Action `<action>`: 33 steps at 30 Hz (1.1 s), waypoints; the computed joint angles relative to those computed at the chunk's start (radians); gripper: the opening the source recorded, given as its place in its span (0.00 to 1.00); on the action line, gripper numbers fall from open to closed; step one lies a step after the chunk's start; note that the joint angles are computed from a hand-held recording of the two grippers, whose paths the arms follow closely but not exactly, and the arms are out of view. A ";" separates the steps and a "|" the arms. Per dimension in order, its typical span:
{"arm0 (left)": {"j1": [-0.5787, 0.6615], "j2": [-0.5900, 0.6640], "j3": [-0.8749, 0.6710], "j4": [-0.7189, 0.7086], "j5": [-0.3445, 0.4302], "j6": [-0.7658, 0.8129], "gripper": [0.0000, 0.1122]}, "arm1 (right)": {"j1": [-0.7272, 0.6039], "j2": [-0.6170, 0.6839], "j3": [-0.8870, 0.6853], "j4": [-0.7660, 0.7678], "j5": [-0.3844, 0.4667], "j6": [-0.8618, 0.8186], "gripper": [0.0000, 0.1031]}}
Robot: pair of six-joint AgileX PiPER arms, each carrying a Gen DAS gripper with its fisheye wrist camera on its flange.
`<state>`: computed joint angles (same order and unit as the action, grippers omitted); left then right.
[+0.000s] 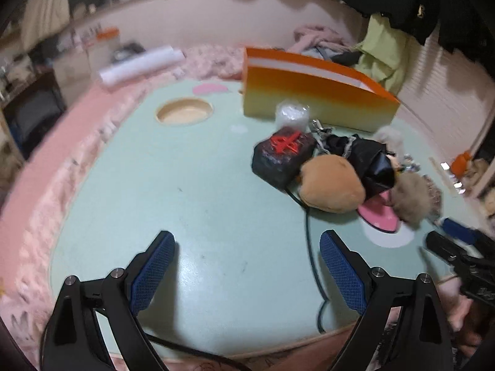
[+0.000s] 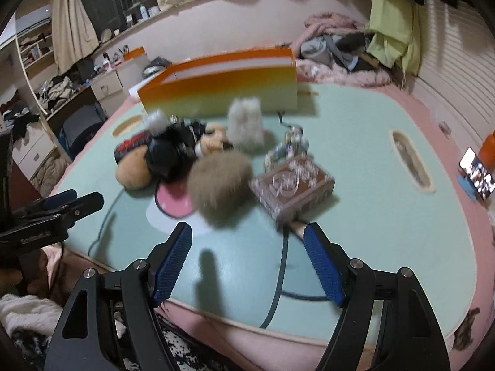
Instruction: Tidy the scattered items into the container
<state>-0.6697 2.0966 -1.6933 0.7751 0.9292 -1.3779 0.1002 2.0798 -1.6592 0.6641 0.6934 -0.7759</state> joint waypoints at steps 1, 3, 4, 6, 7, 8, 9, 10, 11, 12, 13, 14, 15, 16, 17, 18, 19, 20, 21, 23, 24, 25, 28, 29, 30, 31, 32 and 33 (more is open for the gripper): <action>-0.006 0.015 -0.023 -0.001 0.021 0.020 0.85 | 0.005 -0.007 0.015 -0.004 -0.028 -0.006 0.73; -0.018 0.040 -0.057 0.009 0.049 0.051 0.89 | 0.016 -0.005 0.018 -0.040 -0.045 0.012 0.76; -0.024 0.047 -0.059 0.029 0.048 0.047 0.92 | 0.029 0.001 0.012 -0.081 -0.053 0.035 0.85; -0.032 0.047 -0.038 0.071 0.033 0.015 0.92 | 0.063 0.008 0.021 -0.174 -0.104 0.084 0.98; -0.033 0.045 -0.030 0.078 0.027 0.007 0.92 | 0.064 0.015 0.012 -0.172 -0.094 0.091 1.00; -0.030 0.038 -0.016 0.083 0.016 0.000 0.92 | 0.065 0.015 0.016 -0.165 -0.100 0.084 1.00; -0.025 0.031 -0.001 0.089 0.000 -0.006 0.92 | 0.065 0.017 0.013 -0.164 -0.100 0.080 1.00; -0.021 0.025 0.012 0.098 -0.014 -0.015 0.92 | 0.065 0.017 0.013 -0.157 -0.105 0.069 1.00; -0.017 0.021 0.028 0.112 -0.031 -0.026 0.92 | 0.064 0.018 0.017 -0.141 -0.114 0.046 1.00; -0.012 0.017 0.040 0.125 -0.047 -0.036 0.92 | 0.062 0.019 0.023 -0.120 -0.124 0.018 1.00; -0.008 0.014 0.049 0.135 -0.059 -0.042 0.92 | 0.061 0.020 0.031 -0.095 -0.138 -0.013 1.00; -0.005 0.011 0.057 0.141 -0.069 -0.045 0.92 | 0.059 0.021 0.037 -0.071 -0.149 -0.041 1.00; -0.003 0.010 0.061 0.145 -0.074 -0.046 0.92 | 0.058 0.022 0.041 -0.055 -0.156 -0.059 1.00; -0.004 0.009 0.062 0.146 -0.073 -0.044 0.92 | 0.058 0.022 0.043 -0.045 -0.159 -0.072 1.00; -0.004 0.011 0.057 0.143 -0.070 -0.037 0.92 | 0.057 0.023 0.044 -0.038 -0.160 -0.079 1.00; -0.002 0.012 0.054 0.140 -0.071 -0.029 0.92 | 0.055 0.024 0.046 -0.031 -0.161 -0.087 1.00; -0.001 0.012 0.056 0.142 -0.075 -0.025 0.92 | 0.054 0.025 0.048 -0.024 -0.162 -0.095 1.00; 0.000 0.011 0.059 0.147 -0.080 -0.025 0.92 | 0.053 0.026 0.049 -0.015 -0.163 -0.104 1.00; 0.000 0.011 0.062 0.151 -0.085 -0.024 0.92 | 0.052 0.030 0.045 -0.006 -0.161 -0.113 1.00; 0.003 0.007 0.071 0.155 -0.098 -0.020 0.92 | 0.051 0.037 0.037 0.009 -0.159 -0.127 1.00; 0.005 0.003 0.078 0.159 -0.106 -0.022 0.92 | 0.051 0.039 0.035 0.010 -0.159 -0.128 1.00; 0.006 0.001 0.084 0.162 -0.112 -0.024 0.92 | 0.052 0.038 0.036 0.010 -0.160 -0.126 1.00; 0.008 -0.002 0.094 0.171 -0.121 -0.032 0.92 | 0.056 0.036 0.035 -0.004 -0.162 -0.111 1.00; 0.008 -0.003 0.097 0.174 -0.123 -0.034 0.92 | 0.058 0.035 0.037 -0.007 -0.163 -0.108 1.00; 0.007 -0.004 0.099 0.177 -0.124 -0.037 0.92 | 0.058 0.035 0.036 -0.008 -0.161 -0.107 1.00; 0.007 -0.004 0.100 0.178 -0.124 -0.039 0.92 | 0.057 0.036 0.035 -0.008 -0.160 -0.106 1.00; 0.006 -0.004 0.100 0.179 -0.124 -0.040 0.92 | 0.057 0.036 0.034 -0.009 -0.159 -0.105 1.00; 0.006 -0.005 0.102 0.181 -0.125 -0.042 0.92 | 0.058 0.036 0.033 -0.010 -0.157 -0.104 1.00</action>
<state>-0.6636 2.0921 -1.5913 0.9560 0.8043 -1.4199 0.1577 2.1156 -1.6265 0.6540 0.5364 -0.8796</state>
